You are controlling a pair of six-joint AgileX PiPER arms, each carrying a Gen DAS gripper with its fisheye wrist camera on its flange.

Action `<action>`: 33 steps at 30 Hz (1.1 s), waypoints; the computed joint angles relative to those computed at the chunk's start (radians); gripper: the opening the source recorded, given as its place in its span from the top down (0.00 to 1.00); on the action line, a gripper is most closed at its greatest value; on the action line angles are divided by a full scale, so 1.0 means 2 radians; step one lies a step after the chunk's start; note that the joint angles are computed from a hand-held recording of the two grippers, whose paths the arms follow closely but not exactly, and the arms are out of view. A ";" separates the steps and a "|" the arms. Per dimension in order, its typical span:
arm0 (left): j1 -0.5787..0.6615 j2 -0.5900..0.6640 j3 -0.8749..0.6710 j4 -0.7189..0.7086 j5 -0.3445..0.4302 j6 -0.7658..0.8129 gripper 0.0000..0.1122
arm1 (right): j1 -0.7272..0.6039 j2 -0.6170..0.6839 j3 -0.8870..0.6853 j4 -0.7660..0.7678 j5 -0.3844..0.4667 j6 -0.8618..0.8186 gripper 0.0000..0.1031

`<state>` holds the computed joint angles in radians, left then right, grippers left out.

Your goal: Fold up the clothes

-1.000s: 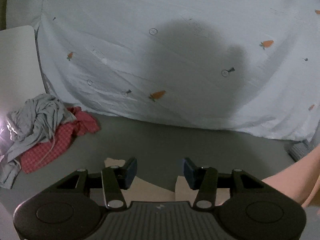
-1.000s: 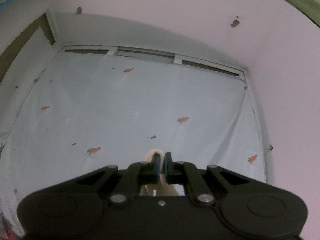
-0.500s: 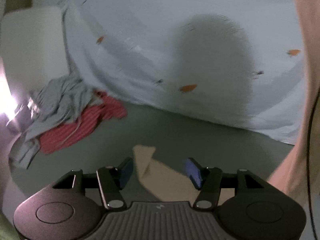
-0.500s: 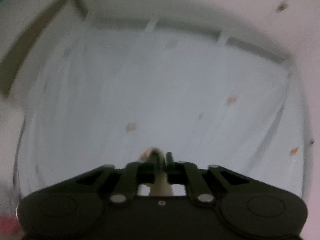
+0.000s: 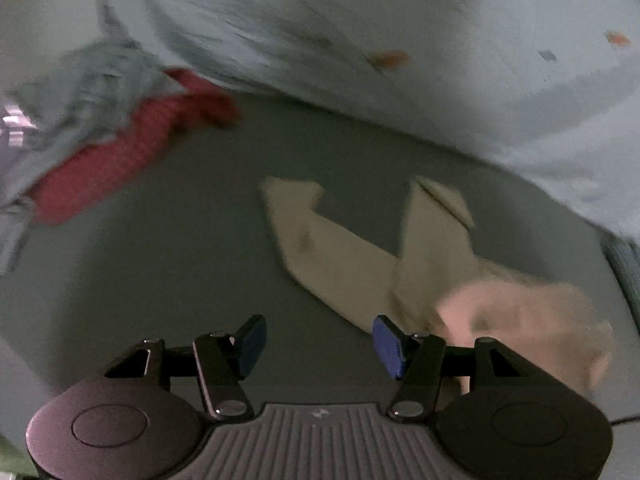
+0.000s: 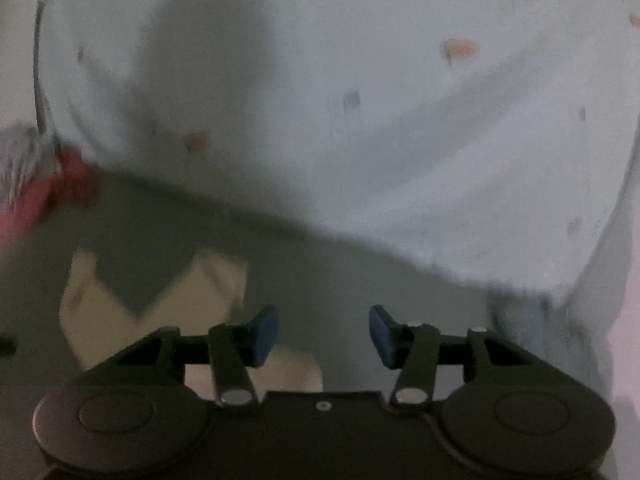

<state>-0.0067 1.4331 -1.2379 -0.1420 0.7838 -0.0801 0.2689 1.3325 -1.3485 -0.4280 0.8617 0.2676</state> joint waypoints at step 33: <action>-0.388 0.155 -0.107 0.319 0.054 -0.089 0.18 | -0.348 0.023 0.167 0.522 -0.027 -0.491 0.63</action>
